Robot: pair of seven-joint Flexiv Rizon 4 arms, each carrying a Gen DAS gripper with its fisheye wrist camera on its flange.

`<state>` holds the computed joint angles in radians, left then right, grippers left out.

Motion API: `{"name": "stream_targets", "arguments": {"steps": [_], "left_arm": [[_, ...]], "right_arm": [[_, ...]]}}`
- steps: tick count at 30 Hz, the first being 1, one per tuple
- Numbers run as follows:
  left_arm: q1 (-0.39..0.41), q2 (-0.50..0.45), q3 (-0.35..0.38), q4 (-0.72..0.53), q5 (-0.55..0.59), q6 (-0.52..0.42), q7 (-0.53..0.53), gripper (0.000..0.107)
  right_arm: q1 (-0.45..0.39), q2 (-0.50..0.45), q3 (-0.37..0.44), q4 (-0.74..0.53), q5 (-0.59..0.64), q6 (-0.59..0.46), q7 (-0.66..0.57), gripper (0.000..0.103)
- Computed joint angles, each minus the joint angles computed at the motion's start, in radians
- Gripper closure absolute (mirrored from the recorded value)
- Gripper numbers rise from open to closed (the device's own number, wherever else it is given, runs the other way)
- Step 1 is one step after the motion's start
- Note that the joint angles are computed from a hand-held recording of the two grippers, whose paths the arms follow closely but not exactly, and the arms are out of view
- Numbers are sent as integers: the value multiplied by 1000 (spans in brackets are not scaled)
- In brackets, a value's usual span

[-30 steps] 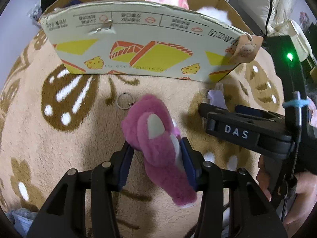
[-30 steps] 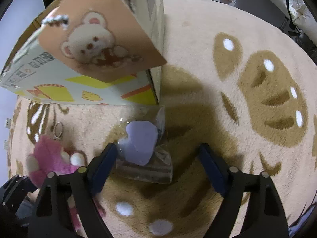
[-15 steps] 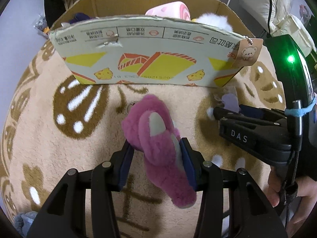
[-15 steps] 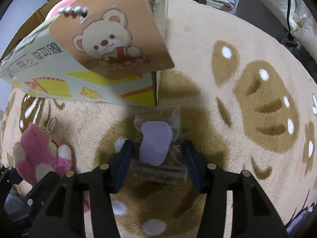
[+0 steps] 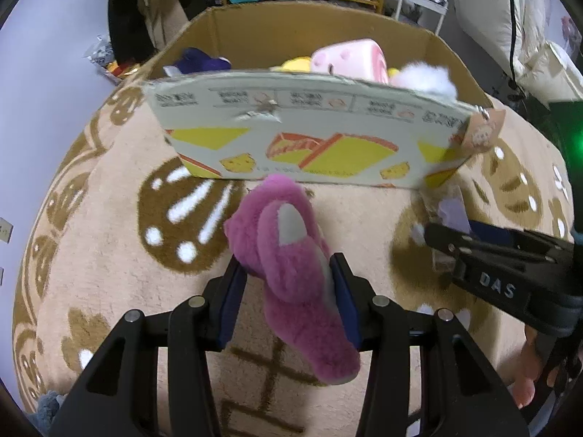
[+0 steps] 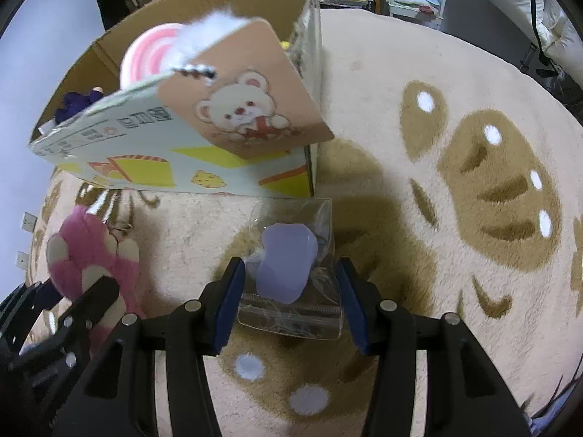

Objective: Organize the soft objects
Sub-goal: 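Lift the pink bear plush and clear bag over the box with both tools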

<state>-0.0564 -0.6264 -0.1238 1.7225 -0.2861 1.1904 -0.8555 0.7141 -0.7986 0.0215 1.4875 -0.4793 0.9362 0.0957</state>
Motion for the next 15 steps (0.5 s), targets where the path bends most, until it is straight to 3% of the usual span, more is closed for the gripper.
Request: {"name": "stream_targets", "arguments": {"steps": [9,15], "left_arm": [[68,20,-91,61,-56,220,47,62],[188,35,-251,121,-90,387,96,62]], "right_arm": [[61,77,-66,80,-109,55,121,48],[74,165,-103,162,-270,61,205,48]]}}
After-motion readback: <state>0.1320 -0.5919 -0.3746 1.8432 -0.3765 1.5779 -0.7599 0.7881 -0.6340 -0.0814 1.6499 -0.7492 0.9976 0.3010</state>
